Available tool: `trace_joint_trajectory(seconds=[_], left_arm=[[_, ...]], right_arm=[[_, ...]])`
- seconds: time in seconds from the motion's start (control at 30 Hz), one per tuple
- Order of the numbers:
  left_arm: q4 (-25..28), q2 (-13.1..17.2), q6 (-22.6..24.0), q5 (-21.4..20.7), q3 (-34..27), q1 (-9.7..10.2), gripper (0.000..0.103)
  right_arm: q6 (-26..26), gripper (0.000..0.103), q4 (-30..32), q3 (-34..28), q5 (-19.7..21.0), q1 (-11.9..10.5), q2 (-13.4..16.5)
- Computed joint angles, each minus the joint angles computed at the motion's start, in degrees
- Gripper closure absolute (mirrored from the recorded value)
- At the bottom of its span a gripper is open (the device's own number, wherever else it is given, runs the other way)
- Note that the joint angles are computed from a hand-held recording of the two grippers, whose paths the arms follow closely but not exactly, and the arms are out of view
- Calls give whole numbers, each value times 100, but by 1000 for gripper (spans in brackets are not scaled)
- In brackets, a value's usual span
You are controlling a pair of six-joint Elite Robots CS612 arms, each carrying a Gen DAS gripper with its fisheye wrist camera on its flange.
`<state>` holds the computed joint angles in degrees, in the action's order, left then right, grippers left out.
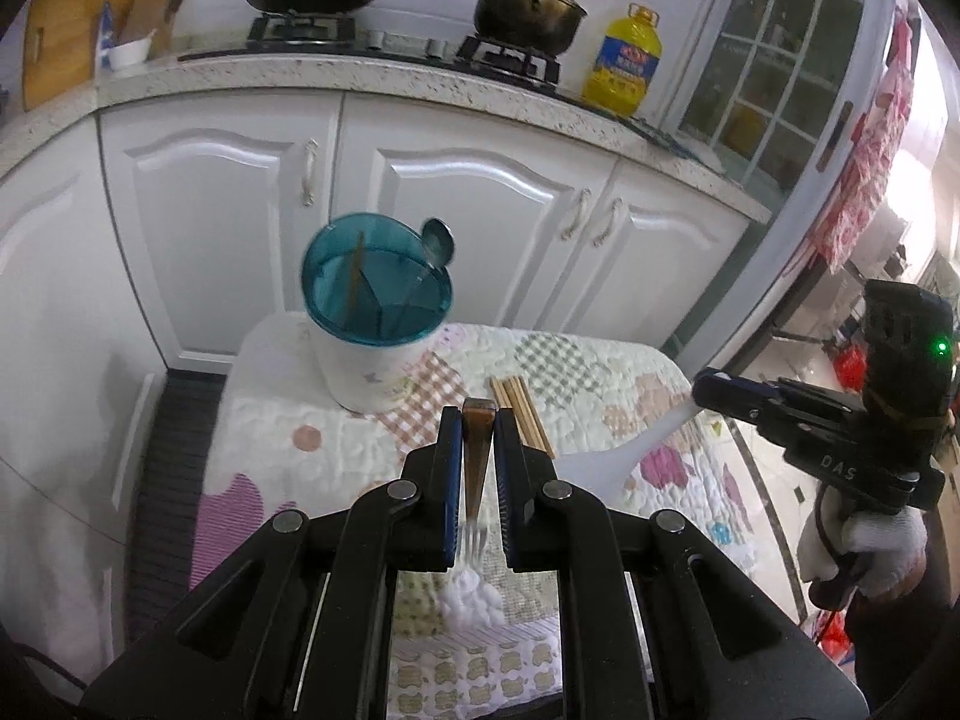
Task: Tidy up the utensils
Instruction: 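Carry the wooden-handled fork with the left tool while the right tool carries the ceramic spoon toward the holder, then lower the fork into the holder with the left tool while the right tool lowers the ceramic spoon in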
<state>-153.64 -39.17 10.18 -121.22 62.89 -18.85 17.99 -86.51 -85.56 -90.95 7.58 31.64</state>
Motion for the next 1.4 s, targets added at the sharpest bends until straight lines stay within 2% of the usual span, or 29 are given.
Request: trace_joint_trajectory(seconds=[0.2,0.67,1.07,1.27,1.4], left_arm=[[-90,14,-169,71,-30,25,94],[-130,20,-224,46,-131,68,94],[-187,253,-531,7,-990,147,94],[-139,518,-585,360,-1663,90,94],[-80,806,-561,763,-2175,-1,94]], right_arm=[[-46,96,-66,95,-64,16,-91],[-76,96,-129,220,-44,43,-180],[-299,96,-753,778,-16,25,-514],[-350,96,-1264,1362,-183,-18,-831],[-436,96,-1586,1922,-396,-33,-1080]])
